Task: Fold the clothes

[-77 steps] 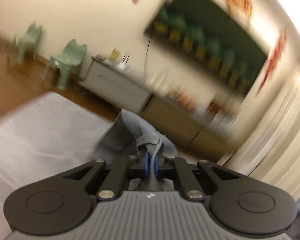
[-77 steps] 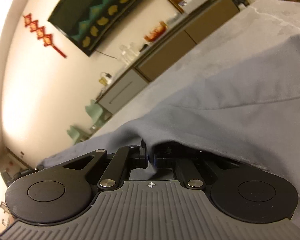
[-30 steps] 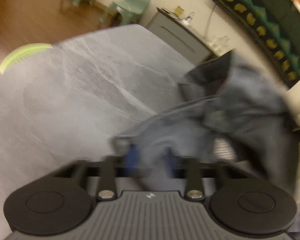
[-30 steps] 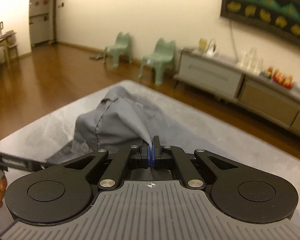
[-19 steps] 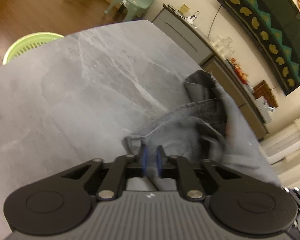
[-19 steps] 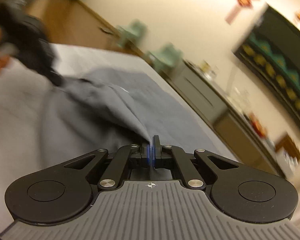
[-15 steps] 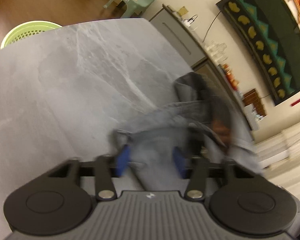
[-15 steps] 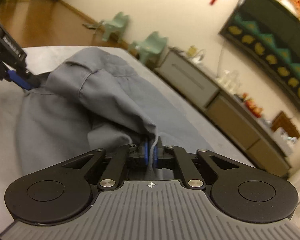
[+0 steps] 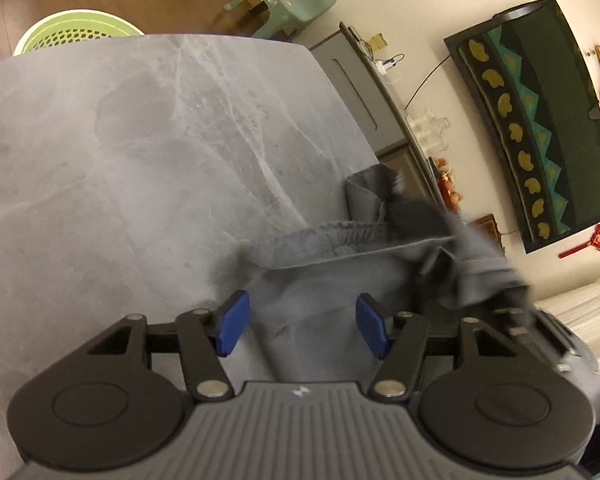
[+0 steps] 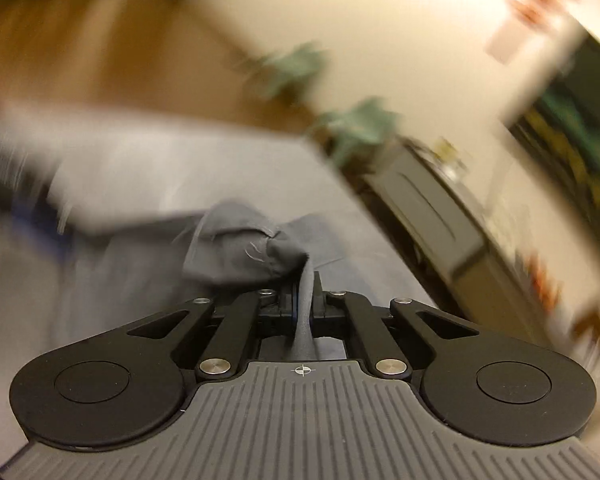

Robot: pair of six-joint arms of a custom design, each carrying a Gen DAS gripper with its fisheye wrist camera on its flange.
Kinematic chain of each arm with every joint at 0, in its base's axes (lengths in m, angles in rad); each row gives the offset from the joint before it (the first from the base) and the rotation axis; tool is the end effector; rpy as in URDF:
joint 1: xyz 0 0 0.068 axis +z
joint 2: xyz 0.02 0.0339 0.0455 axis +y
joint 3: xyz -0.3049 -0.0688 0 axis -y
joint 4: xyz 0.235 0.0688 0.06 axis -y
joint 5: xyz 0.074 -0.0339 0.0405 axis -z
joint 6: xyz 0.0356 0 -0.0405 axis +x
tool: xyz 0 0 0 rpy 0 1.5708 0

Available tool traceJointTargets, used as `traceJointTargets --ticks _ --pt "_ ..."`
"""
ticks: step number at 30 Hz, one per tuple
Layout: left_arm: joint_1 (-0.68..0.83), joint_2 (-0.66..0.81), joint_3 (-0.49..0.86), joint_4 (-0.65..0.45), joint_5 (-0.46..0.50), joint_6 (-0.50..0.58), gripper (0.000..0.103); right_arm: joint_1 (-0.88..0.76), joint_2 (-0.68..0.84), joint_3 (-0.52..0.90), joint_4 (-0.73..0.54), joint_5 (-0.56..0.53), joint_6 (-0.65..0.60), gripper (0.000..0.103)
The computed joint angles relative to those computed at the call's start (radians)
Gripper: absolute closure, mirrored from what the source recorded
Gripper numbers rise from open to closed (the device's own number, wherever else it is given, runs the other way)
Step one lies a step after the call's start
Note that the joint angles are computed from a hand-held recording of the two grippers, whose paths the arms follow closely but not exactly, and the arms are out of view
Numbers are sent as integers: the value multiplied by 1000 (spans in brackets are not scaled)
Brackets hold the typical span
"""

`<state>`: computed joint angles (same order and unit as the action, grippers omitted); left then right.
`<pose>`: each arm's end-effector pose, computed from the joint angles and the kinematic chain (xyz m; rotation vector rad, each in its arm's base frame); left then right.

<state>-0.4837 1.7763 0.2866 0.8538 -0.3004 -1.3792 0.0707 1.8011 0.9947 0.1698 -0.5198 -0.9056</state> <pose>0.2244 -0.1060 0.1185 -1.1348 1.9637 -0.7118 0.3777 0.0445 0.2199 -1.2308 1.7187 0.0809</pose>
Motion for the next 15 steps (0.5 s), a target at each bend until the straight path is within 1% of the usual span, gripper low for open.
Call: traceJointTargets --ticks 1,3,4,5,6,8,9,11,12,13,14,15 --pt "-2 5 8 -8 5 -3 37 -24 -16 2 -7 -27 59 101" --pt "-4 15 25 -25 16 -9 36 -70 -41 -15 6 -70 130 101" --pt "-6 20 34 -33 21 -12 33 -88 -48 -9 -10 -93 167 101" --pt "-12 34 38 -14 8 -11 31 -101 -48 7 -34 -114 200 101" --pt "-9 78 27 73 4 -21 26 -114 -38 33 -63 -137 220 101" --pt "-2 172 11 248 -6 -42 25 -140 -29 61 -119 -184 251 101" --pt "2 222 9 323 -16 -62 32 -151 -27 71 -143 -203 264 101" --pt "15 334 -4 541 10 -76 54 -161 -23 92 -171 -217 288 101" --pt "18 367 -4 606 32 -59 82 -161 -23 88 -160 -209 296 101" --pt "4 350 -5 587 13 -37 89 -155 -27 78 -141 -196 306 101" --pt "-10 329 -3 559 -6 -18 91 -137 -28 72 -115 -170 325 101" --pt "-42 272 -13 496 -58 -22 95 -124 -38 50 -81 -146 338 101"
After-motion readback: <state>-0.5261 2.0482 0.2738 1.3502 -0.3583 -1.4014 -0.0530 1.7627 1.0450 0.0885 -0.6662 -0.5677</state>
